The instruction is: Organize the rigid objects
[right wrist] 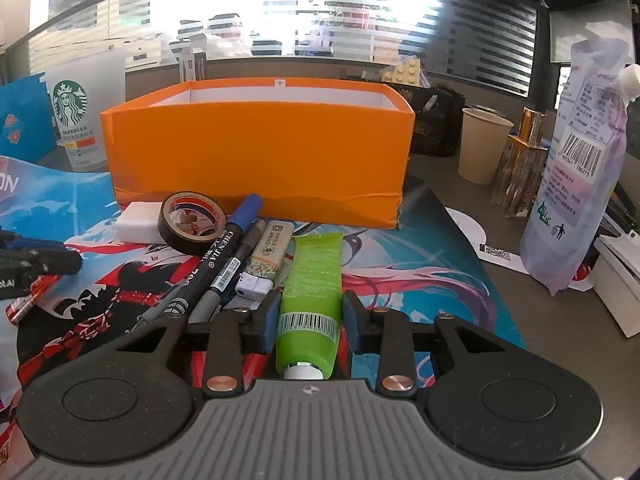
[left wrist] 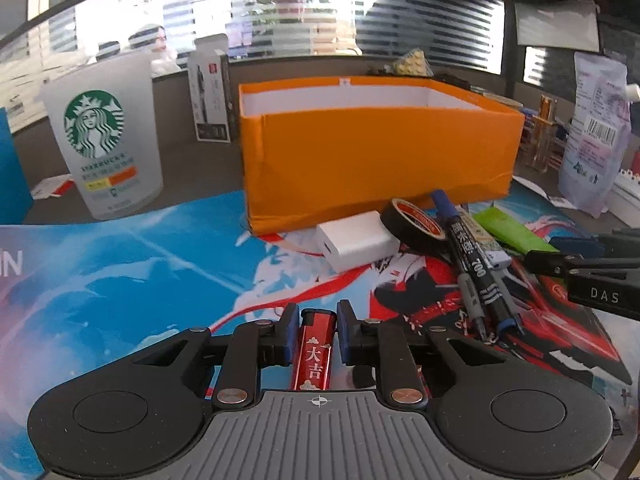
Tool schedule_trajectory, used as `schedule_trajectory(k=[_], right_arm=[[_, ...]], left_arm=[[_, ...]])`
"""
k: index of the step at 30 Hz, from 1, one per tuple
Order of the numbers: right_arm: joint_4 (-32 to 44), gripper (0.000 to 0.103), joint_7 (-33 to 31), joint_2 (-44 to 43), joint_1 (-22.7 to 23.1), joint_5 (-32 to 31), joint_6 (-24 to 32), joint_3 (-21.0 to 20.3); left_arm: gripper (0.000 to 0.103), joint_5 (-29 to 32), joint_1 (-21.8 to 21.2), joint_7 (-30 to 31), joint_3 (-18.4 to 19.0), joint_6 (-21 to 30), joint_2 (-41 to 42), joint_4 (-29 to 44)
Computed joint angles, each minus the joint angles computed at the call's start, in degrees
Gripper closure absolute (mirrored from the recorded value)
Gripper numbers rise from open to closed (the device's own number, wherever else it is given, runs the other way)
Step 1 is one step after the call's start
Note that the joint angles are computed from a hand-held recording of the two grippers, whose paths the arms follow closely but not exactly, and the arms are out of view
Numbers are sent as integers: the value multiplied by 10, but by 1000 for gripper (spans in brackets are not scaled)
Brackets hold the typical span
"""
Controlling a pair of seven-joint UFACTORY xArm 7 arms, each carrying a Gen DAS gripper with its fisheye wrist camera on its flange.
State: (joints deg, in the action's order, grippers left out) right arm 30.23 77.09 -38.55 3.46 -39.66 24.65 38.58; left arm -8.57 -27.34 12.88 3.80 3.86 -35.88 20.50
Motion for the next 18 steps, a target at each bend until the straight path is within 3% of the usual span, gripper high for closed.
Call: schedule_trajectory(k=[18], right_arm=[[-8,73,14,-50,-5,5,2,22]], left_arm=[[85,1,7,-16,2,-2,-38,-4]])
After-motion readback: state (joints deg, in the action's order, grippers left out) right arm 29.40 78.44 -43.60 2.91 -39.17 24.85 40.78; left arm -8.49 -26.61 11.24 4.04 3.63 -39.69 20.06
